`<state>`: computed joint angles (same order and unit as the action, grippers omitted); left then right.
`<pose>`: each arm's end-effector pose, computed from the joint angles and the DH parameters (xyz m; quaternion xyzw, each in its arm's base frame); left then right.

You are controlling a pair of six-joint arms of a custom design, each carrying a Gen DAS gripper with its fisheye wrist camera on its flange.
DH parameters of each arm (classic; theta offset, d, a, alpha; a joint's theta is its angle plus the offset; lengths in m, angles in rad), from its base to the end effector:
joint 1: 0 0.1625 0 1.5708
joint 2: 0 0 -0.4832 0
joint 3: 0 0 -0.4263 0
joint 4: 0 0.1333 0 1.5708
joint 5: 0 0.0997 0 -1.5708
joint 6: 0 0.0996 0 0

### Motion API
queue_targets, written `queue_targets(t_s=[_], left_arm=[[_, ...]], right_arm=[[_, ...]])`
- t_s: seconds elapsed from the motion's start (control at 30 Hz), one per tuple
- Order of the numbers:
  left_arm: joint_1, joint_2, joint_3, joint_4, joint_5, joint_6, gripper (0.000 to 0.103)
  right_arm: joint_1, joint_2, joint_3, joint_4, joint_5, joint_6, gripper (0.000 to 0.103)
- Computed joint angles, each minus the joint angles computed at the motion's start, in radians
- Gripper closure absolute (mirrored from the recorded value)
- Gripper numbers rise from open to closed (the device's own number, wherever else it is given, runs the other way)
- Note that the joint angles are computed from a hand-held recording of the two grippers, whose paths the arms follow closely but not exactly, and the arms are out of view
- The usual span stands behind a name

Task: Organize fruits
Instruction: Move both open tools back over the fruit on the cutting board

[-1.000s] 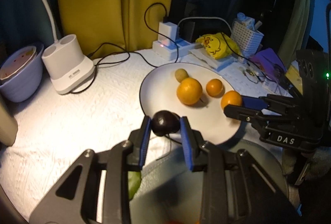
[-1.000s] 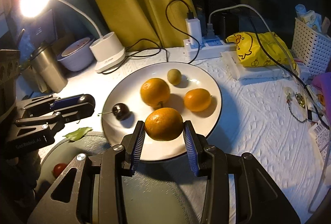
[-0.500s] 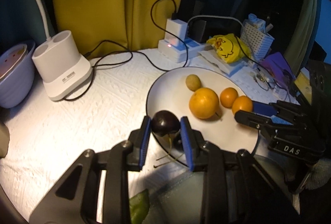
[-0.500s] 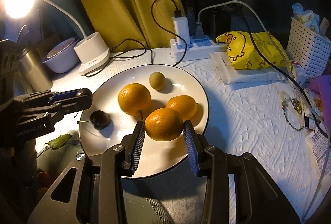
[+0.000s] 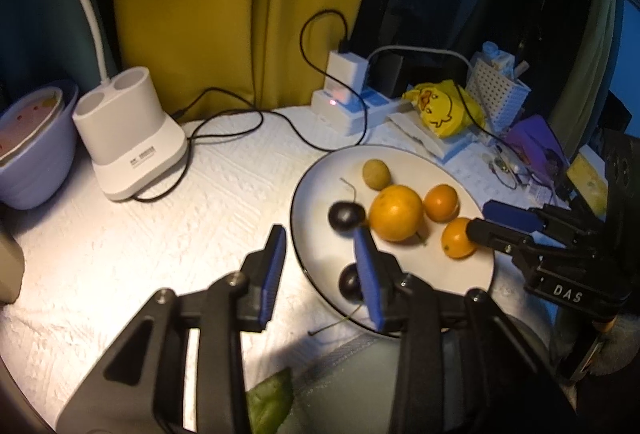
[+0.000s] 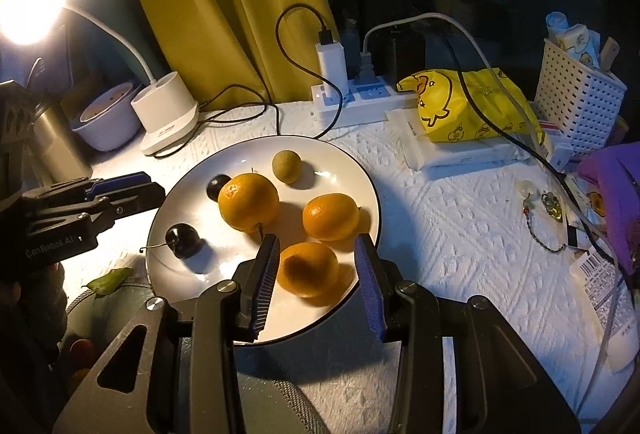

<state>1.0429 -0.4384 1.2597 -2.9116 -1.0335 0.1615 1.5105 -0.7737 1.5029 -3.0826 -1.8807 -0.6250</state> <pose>-0.2725 -0.8331 0.0308 0.2507 0.9000 -0.2902 0.2071 0.0545 -0.8059 0.2192 0.1979 -0.8936 0.3070 0.2610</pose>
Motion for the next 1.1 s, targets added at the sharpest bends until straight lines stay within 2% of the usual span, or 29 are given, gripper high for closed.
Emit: queue_targets(t_s=[1.1], left_arm=[[-0.084, -0.165, 0.333, -0.217, 0.034, -0.033, 0.064]], right_arm=[[0.036, -0.127, 0.247, -0.150, 0.034, -0.023, 0.062]])
